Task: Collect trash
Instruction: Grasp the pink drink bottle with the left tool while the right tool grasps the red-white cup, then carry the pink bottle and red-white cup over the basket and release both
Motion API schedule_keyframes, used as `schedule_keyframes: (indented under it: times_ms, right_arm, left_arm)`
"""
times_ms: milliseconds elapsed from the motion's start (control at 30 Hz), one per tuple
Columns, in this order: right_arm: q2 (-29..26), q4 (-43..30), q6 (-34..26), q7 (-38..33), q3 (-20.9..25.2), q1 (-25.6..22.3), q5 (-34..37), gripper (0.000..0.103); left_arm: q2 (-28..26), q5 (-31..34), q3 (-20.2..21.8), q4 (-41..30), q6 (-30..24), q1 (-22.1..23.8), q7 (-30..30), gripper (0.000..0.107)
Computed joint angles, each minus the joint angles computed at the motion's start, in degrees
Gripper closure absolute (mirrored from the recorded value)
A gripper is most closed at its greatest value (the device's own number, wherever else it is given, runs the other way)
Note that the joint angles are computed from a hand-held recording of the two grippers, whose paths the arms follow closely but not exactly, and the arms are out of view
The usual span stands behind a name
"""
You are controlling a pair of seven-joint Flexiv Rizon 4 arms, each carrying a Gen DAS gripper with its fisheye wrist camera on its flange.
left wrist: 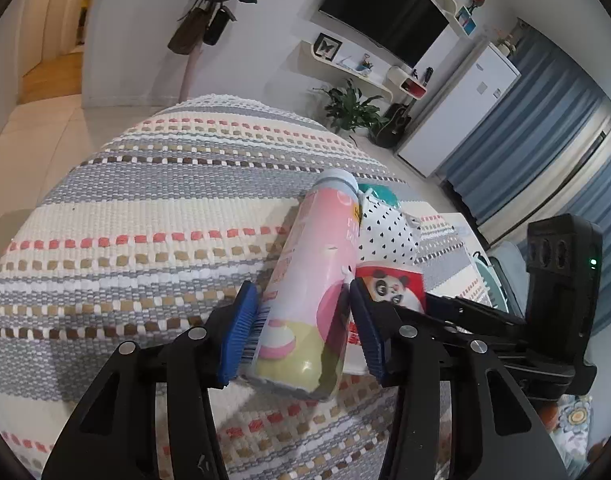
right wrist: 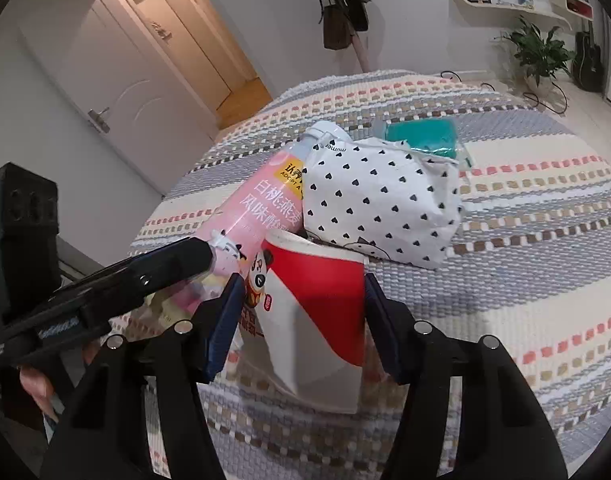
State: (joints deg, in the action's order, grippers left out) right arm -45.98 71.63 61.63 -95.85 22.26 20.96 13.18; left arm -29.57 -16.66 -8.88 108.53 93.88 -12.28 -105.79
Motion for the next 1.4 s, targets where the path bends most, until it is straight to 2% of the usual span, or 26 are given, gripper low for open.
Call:
schedule_keyframes:
  times_ms: [167, 233, 300, 367, 500, 567, 700, 767, 900, 1067, 1100, 1233, 1267, 1367, 1400]
  right_arm:
    - [2.49, 3.70, 2.16, -4.45, 1.23, -1.53, 0.40, 0.053]
    - [3.65, 5.55, 3.36, -5.79, 1.16, -1.84, 0.28, 0.054]
    - [4.99, 7.82, 5.22, -6.44, 0.44, -1.65, -0.56, 0.054]
    - [5.76, 9.27, 6.55, -7.25, 0.76, -2.27, -0.69, 0.054]
    - [7.50, 12.50, 8.62, -9.23, 2.02, -4.44, -0.17, 0.054]
    - [8.56, 13.97, 9.00, -9.87, 2.32, -5.53, 0.03, 0.054]
    - [10.81, 16.40, 9.75, -11.44, 3.26, -7.83, 1.41, 0.054]
    - [12.42, 18.55, 11.95, -12.33, 3.14, -8.77, 2.10, 0.054]
    - [15.12, 24.08, 18.54, -9.57, -1.42, -6.63, -1.41, 0.054]
    - [15.32, 25.55, 16.63, -10.60, 2.15, -11.09, -2.71, 0.054]
    - [15.98, 26.65, 17.73, -10.90, 0.89, -10.22, -3.09, 0.054]
    - [18.63, 34.79, 29.66, -3.07, -12.38, 0.48, -12.25, 0.053]
    - [18.74, 35.33, 30.20, -2.43, -13.26, 1.15, -12.80, 0.053]
    - [18.77, 38.70, 33.91, 1.74, -21.68, 8.15, -16.44, 0.053]
    - [18.82, 39.53, 34.39, 2.01, -21.83, 8.39, -17.32, 0.052]
  left_arm:
    - [0.17, 0.99, 2.96, -1.22, -3.21, -2.43, 0.06, 0.058]
    - [-0.29, 2.37, 7.55, -3.88, -7.09, -5.83, -1.36, 0.051]
    - [-1.42, 6.16, 13.50, -8.35, -13.03, -9.88, -4.60, 0.051]
    - [-2.66, 8.46, 15.12, -12.08, -17.87, -10.65, -5.12, 0.051]
    - [-5.86, 16.68, 20.23, -22.09, -30.91, -14.49, -10.19, 0.051]
    - [-7.12, 19.55, 20.95, -25.45, -35.03, -15.18, -12.65, 0.054]
    - [-6.11, 24.49, 21.23, -25.63, -36.24, -16.13, -19.16, 0.058]
    - [-4.24, 26.48, 21.16, -22.87, -34.02, -16.61, -24.06, 0.059]
    - [0.09, 29.84, 20.47, -15.48, -28.02, -17.25, -34.51, 0.059]
    - [3.74, 34.51, 19.06, -10.06, -24.51, -18.47, -43.13, 0.059]
    - [4.31, 35.35, 18.92, -9.33, -24.04, -18.86, -44.69, 0.059]
    - [5.39, 42.53, 20.59, -10.54, -28.79, -23.38, -53.33, 0.059]
    - [5.42, 43.57, 20.24, -10.83, -29.64, -23.57, -54.55, 0.059]
    - [5.28, 46.44, 18.75, -12.32, -32.98, -23.76, -56.46, 0.059]
    - [5.23, 46.48, 17.69, -12.36, -33.37, -23.08, -56.21, 0.059]
